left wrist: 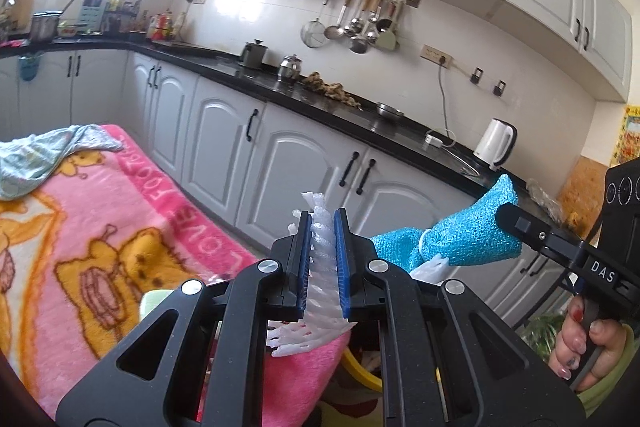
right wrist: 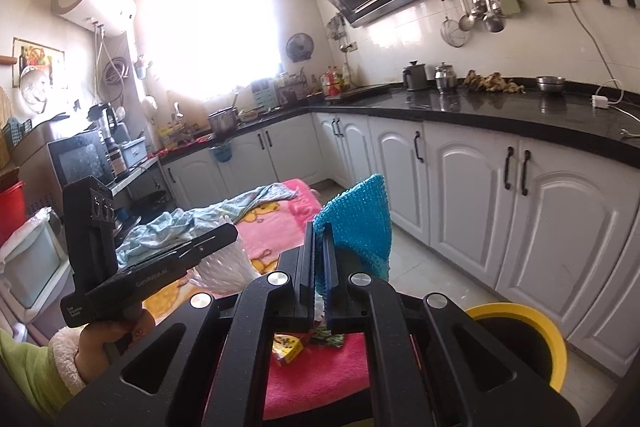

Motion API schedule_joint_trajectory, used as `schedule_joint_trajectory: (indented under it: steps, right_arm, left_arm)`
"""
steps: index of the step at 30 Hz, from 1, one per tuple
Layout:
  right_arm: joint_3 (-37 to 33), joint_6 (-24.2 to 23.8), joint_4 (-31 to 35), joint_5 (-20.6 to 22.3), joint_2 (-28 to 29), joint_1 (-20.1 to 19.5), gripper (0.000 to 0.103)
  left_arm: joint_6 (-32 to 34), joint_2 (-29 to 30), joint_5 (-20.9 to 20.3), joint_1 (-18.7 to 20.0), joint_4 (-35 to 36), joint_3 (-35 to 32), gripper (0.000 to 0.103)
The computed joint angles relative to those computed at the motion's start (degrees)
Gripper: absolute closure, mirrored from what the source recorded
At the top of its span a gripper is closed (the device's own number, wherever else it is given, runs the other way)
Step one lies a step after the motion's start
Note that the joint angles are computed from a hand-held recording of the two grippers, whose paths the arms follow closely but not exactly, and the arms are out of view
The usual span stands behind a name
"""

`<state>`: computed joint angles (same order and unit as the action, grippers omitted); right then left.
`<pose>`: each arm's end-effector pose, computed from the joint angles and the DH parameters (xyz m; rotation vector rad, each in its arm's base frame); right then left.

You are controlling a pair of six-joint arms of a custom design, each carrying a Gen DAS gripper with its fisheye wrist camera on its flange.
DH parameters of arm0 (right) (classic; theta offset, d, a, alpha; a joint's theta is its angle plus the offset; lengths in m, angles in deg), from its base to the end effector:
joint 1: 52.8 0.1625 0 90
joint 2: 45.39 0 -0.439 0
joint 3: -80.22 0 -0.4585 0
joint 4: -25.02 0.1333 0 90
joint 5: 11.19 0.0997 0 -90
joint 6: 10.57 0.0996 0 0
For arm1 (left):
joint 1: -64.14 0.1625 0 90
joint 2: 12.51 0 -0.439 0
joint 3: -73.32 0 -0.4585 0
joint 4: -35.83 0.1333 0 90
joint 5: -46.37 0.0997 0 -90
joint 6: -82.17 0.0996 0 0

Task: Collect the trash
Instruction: 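Carry the white item and blue cloth over the yellow bin with both tools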

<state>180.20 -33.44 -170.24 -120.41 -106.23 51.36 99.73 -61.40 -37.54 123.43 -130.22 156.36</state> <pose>0.2677 -0.6501 0.3095 0.4974 -2.2955 1.4852 -0.2892 -0.7685 0.2287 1.1374 2.6837 -1.1262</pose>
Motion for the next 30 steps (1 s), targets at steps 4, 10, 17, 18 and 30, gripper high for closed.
schedule_joint_trajectory:
  steps: [4,10,17,18,30]
  right_arm:
    - [1.5,-0.3,-1.4,-1.7,-1.1,-0.1,0.100]
    - [3.9,0.3,-3.2,-2.9,-3.2,-0.9,0.100]
    - [6.3,2.1,-4.1,-3.9,-5.6,-2.4,0.100]
    - [6.6,2.4,-4.2,-4.1,-5.8,-2.6,0.100]
    - [8.9,5.4,-4.0,-6.4,-7.9,-5.3,0.100]
  left_arm:
    - [0.6,1.0,-0.6,-0.9,0.7,-0.4,0.096]
    - [1.2,2.5,-1.8,-2.2,1.8,-1.0,0.096]
    - [2.5,4.8,-2.2,-3.7,3.1,-2.1,0.096]
    - [2.5,5.2,-2.3,-4.0,3.5,-2.4,0.096]
    - [4.0,8.6,-1.8,-5.2,5.8,-4.2,0.096]
